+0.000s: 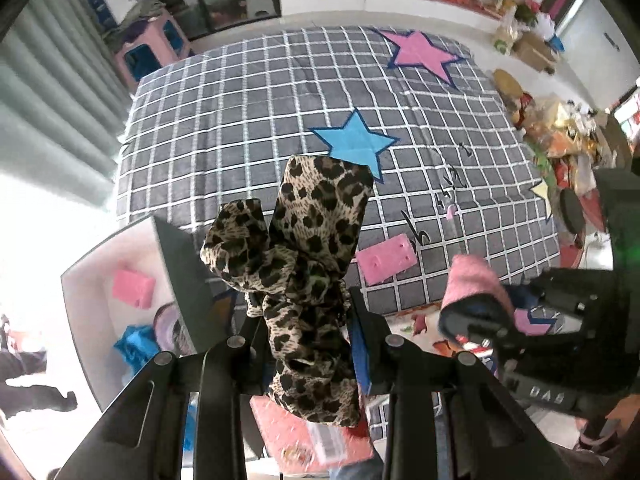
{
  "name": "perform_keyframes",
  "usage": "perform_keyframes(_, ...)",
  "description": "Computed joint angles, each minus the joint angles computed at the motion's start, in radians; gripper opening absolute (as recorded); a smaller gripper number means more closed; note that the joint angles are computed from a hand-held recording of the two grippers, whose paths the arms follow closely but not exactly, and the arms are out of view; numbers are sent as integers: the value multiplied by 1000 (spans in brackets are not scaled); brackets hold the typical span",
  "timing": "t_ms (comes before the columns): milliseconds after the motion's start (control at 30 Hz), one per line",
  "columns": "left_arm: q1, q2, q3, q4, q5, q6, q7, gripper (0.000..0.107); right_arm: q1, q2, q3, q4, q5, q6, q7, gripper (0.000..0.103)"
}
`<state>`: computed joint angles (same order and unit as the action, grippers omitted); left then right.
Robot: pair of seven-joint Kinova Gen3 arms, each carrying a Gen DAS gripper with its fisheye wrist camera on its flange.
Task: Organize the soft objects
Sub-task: 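Grasp the leopard-print scrunchie with left tool while right tool grasps the pink sock, then carry the leopard scrunchie and pink sock in both tools over the white box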
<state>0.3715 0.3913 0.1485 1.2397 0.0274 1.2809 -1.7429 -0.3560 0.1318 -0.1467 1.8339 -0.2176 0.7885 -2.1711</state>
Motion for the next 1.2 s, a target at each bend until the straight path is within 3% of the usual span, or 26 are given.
perform_keyframes(267, -115, -147, -31, 150, 53, -63, -14, 33, -95, 32, -44, -146, 47, 70, -14, 39)
perform_keyframes(600, -260, -262, -87, 310, 76, -120, -10, 33, -220, 173, -60, -399, 120, 179, 13, 39)
perform_keyframes(867, -372, -304, -135, 406, 92, -145, -21, 33, -302, 301, -49, -612, 151, 277, 51, 39)
perform_keyframes(1200, -439, -313, -153, 454, 111, -177, -46, 33, -378, 430, -20, -838, 173, 401, 87, 39)
